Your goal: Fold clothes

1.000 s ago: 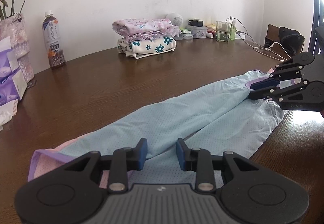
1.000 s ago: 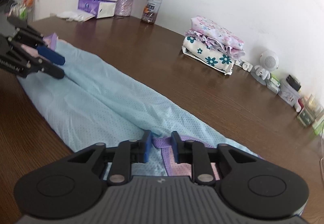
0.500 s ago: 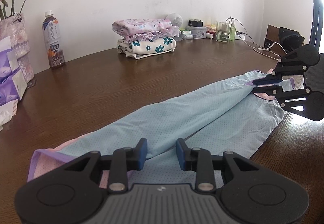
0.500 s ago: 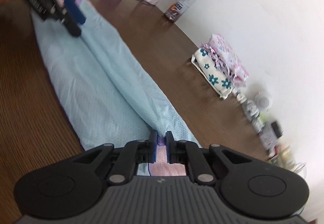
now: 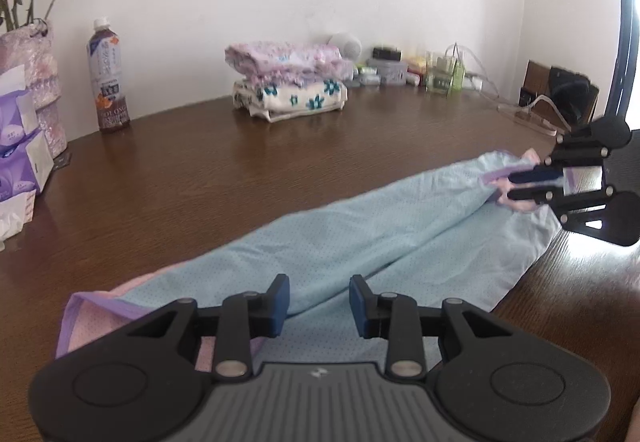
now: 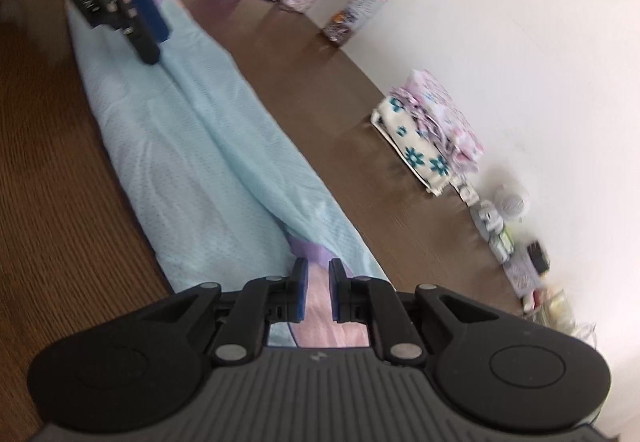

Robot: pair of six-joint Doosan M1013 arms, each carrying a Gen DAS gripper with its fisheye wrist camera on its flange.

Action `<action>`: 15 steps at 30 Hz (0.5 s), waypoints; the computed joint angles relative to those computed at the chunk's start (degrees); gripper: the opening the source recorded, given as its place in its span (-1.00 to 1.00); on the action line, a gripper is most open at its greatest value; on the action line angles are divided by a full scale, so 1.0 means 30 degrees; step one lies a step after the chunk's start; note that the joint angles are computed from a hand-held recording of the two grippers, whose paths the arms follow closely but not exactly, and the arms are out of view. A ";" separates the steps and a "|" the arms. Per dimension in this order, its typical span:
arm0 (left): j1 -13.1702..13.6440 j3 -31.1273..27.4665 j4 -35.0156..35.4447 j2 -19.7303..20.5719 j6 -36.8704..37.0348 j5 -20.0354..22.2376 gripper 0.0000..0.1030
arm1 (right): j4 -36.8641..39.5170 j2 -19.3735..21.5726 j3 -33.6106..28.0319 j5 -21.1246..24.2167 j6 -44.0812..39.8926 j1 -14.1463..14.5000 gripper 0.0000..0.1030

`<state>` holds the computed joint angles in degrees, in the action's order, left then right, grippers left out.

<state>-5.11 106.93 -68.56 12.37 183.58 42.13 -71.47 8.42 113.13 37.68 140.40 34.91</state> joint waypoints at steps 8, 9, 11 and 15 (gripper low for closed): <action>-0.0376 0.0012 -0.1403 -0.0098 -0.0162 0.0256 -0.28 | -0.2859 -0.1457 0.1035 -0.3811 0.9262 -0.1116 -0.81; -0.0538 0.0003 -0.0965 -0.0081 -0.0408 -0.0015 -0.28 | -0.3509 -0.1297 0.0931 -0.3974 1.0522 -0.1164 -0.81; -0.0751 0.0048 -0.0201 -0.0068 -0.0994 -0.0686 -0.29 | -0.3502 -0.0875 0.0558 -0.4077 1.1460 -0.1285 -0.81; -0.0810 -0.0037 0.0955 0.0159 -0.2744 -0.1382 -0.30 | -0.0844 -0.0351 0.0139 -0.4306 0.9871 -0.1510 -0.81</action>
<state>-7.55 106.82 -65.70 12.85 175.35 37.99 -74.00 7.37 113.55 24.76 170.02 30.38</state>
